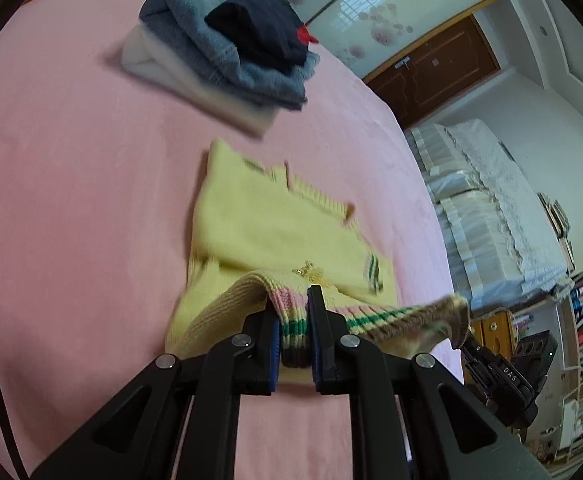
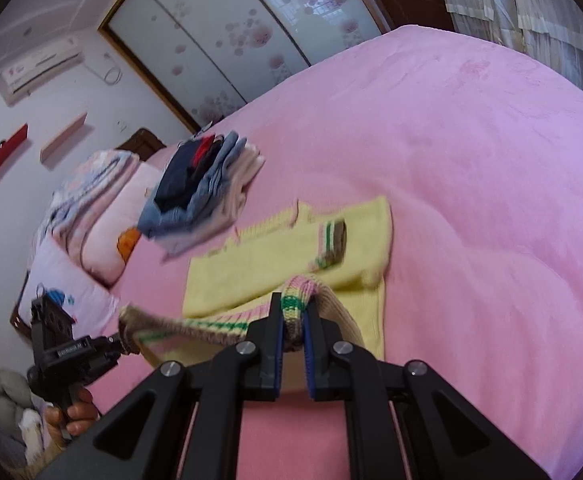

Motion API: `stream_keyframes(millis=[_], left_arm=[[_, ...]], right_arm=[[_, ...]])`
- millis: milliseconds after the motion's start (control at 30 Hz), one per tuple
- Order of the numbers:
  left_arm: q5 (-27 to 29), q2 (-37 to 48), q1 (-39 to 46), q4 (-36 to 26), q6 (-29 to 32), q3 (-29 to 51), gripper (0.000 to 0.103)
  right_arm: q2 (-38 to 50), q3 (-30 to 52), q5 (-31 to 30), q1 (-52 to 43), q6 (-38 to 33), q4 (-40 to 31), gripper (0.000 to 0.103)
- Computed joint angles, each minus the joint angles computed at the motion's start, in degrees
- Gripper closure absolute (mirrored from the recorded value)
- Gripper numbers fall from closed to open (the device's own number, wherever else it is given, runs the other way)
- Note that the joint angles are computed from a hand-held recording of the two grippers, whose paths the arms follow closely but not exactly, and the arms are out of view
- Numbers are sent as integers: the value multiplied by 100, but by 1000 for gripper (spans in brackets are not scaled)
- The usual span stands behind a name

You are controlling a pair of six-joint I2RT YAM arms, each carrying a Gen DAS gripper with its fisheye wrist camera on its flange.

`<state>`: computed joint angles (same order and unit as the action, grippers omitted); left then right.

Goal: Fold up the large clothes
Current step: 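Lift the hem with both tools and fold it over the body onto the collar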

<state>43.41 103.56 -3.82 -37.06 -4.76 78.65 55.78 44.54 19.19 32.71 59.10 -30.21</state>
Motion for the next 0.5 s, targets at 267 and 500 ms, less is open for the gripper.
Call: stream_keyframes(millis=[267,500], left_arm=[[-1111,1689,-437,19,-470,1951,55],[-1155,2170,-413,-119,-23,2392,54]], right_arm=[[1864,456,-708,-1403,-1010,826,79],[2215,345,-663,-1426,-1302,974,65]])
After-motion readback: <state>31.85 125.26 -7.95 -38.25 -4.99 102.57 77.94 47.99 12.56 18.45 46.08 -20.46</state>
